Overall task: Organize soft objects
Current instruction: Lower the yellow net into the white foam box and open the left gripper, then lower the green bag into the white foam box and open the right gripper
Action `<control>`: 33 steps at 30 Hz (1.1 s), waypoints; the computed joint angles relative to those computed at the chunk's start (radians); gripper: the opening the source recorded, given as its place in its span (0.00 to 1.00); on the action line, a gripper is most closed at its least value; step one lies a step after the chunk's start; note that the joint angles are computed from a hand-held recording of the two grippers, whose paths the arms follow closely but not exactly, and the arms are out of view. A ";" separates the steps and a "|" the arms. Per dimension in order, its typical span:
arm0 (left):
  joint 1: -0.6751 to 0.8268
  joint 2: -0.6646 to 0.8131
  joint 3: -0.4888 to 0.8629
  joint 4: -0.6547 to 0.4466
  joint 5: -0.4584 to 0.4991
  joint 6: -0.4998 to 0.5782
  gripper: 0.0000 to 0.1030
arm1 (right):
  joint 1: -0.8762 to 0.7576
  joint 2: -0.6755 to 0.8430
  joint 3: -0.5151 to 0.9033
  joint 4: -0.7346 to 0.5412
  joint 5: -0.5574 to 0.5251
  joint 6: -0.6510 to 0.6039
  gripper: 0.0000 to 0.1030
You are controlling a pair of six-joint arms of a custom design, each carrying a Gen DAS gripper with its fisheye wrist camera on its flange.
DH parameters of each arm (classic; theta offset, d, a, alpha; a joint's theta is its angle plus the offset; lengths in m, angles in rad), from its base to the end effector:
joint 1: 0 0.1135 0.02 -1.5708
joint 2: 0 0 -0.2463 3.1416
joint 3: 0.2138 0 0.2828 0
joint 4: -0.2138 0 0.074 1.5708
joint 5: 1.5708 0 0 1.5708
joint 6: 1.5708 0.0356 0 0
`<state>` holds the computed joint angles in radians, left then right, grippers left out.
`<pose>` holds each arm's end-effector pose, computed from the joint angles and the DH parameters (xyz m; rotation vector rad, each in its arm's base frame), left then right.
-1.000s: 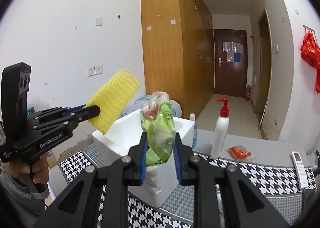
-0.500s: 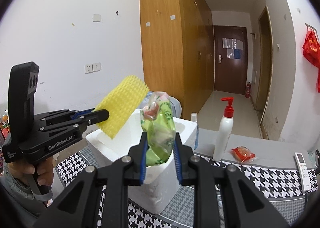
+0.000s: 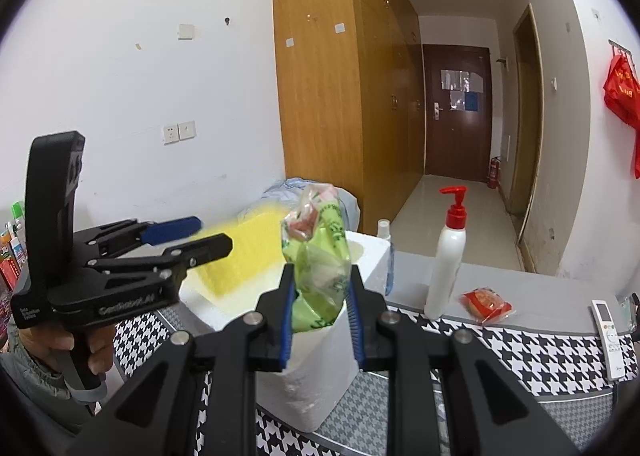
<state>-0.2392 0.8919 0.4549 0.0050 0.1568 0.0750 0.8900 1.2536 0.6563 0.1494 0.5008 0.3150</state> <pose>0.2321 -0.0623 0.1969 0.4131 1.9638 -0.2621 0.2023 0.2226 0.1961 -0.2516 1.9551 0.2836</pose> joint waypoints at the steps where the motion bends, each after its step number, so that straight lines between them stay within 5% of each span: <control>1: 0.004 -0.004 -0.005 0.007 0.003 0.000 0.69 | 0.000 0.003 0.001 0.001 0.001 -0.001 0.27; 4: 0.004 -0.036 -0.037 0.039 -0.024 -0.006 0.88 | -0.004 0.013 0.006 0.002 -0.001 0.003 0.27; 7: -0.007 -0.083 -0.077 0.073 -0.080 -0.006 0.97 | -0.012 0.030 0.017 -0.002 -0.004 0.007 0.27; 33: 0.191 -0.149 -0.106 0.052 0.027 0.014 0.99 | 0.001 0.175 0.164 -0.031 -0.039 -0.011 0.27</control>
